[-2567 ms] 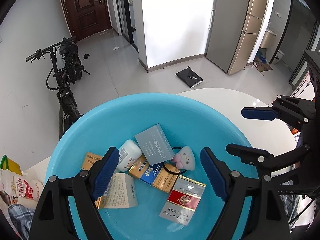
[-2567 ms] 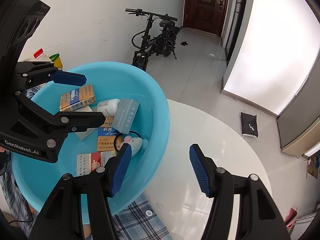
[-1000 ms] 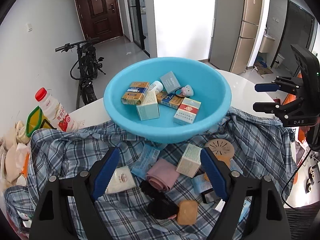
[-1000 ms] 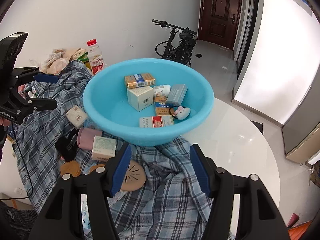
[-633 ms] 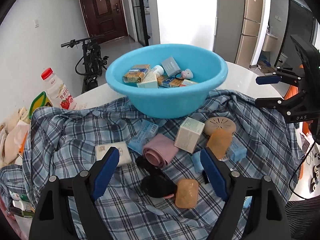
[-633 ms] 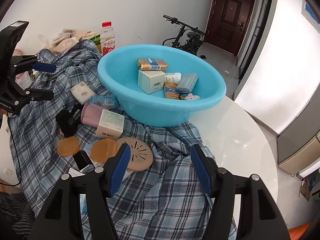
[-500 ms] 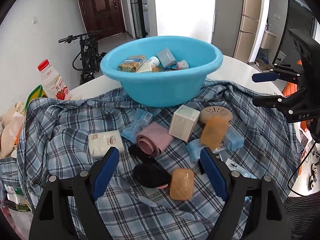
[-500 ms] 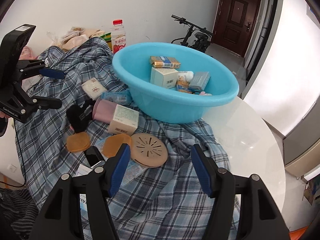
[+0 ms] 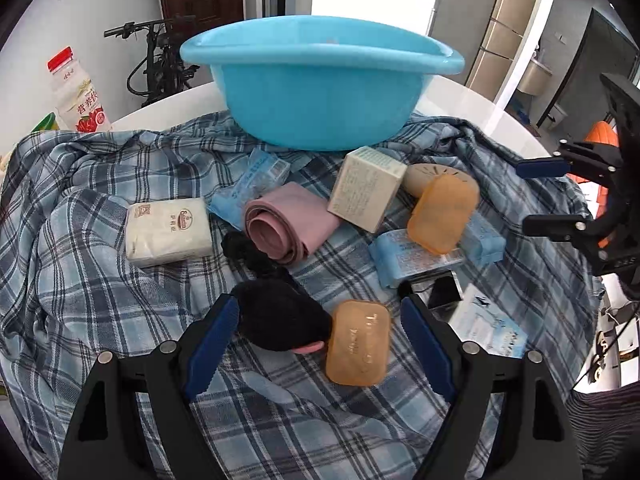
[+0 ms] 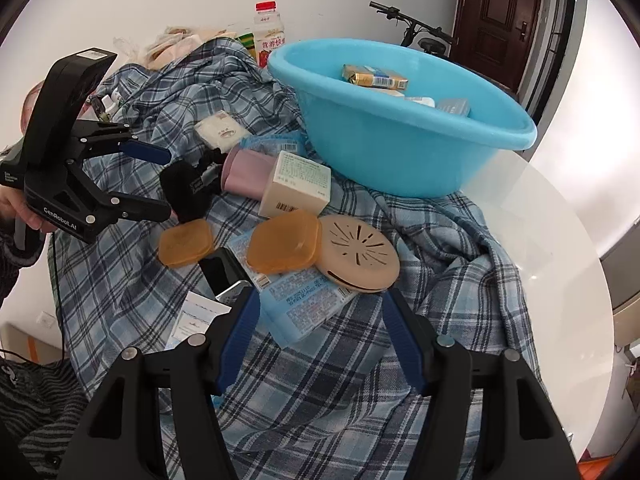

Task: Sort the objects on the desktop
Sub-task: 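Lower the left tool onto the black fuzzy pouch and close on it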

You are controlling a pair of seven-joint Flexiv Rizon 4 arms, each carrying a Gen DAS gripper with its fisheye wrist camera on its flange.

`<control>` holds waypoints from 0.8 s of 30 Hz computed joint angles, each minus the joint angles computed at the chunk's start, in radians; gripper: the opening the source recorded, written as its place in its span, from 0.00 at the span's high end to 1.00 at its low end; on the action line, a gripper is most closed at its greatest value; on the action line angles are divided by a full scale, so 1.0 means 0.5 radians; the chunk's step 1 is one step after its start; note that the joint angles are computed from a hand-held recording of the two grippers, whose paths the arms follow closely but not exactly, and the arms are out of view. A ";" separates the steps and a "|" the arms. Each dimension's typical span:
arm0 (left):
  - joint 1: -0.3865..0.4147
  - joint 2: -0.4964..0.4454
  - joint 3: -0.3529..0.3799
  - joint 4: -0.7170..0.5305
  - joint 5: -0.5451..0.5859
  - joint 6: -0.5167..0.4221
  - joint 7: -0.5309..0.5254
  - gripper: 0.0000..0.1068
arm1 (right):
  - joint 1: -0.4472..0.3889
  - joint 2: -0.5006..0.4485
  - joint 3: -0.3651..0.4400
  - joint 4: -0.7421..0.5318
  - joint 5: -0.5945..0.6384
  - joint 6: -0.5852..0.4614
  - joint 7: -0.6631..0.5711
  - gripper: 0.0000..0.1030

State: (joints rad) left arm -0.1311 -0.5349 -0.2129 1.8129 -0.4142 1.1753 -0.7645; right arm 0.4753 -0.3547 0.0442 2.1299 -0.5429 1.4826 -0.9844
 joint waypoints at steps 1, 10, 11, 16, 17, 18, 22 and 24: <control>-0.023 -0.017 0.027 -0.011 0.035 0.029 -0.016 0.20 | -0.004 -0.001 0.004 -0.001 0.004 -0.004 -0.005 0.40; -0.019 -0.128 0.052 -0.107 0.089 -0.015 -0.102 0.20 | -0.025 -0.026 0.045 -0.034 0.057 -0.028 -0.038 0.40; -0.019 -0.141 0.054 -0.118 0.092 -0.022 -0.116 0.20 | -0.043 -0.031 0.074 -0.044 0.080 -0.041 -0.064 0.40; 0.064 -0.157 -0.038 -0.110 0.006 -0.040 -0.113 0.70 | -0.034 -0.028 0.091 -0.043 0.105 -0.074 -0.101 0.40; 0.104 -0.144 -0.088 -0.089 -0.026 -0.050 -0.035 0.70 | -0.027 -0.025 0.084 -0.039 0.102 -0.078 -0.097 0.40; 0.109 -0.126 -0.101 -0.060 -0.032 -0.012 0.018 0.71 | -0.019 -0.022 0.074 -0.034 0.096 -0.078 -0.089 0.40; 0.078 -0.067 -0.073 0.009 -0.017 0.080 0.066 0.70 | -0.017 -0.024 0.062 -0.023 0.101 -0.052 -0.068 0.40; 0.100 -0.040 -0.099 0.036 -0.059 0.071 0.091 0.70 | -0.030 -0.035 0.079 -0.031 0.123 -0.045 -0.075 0.40</control>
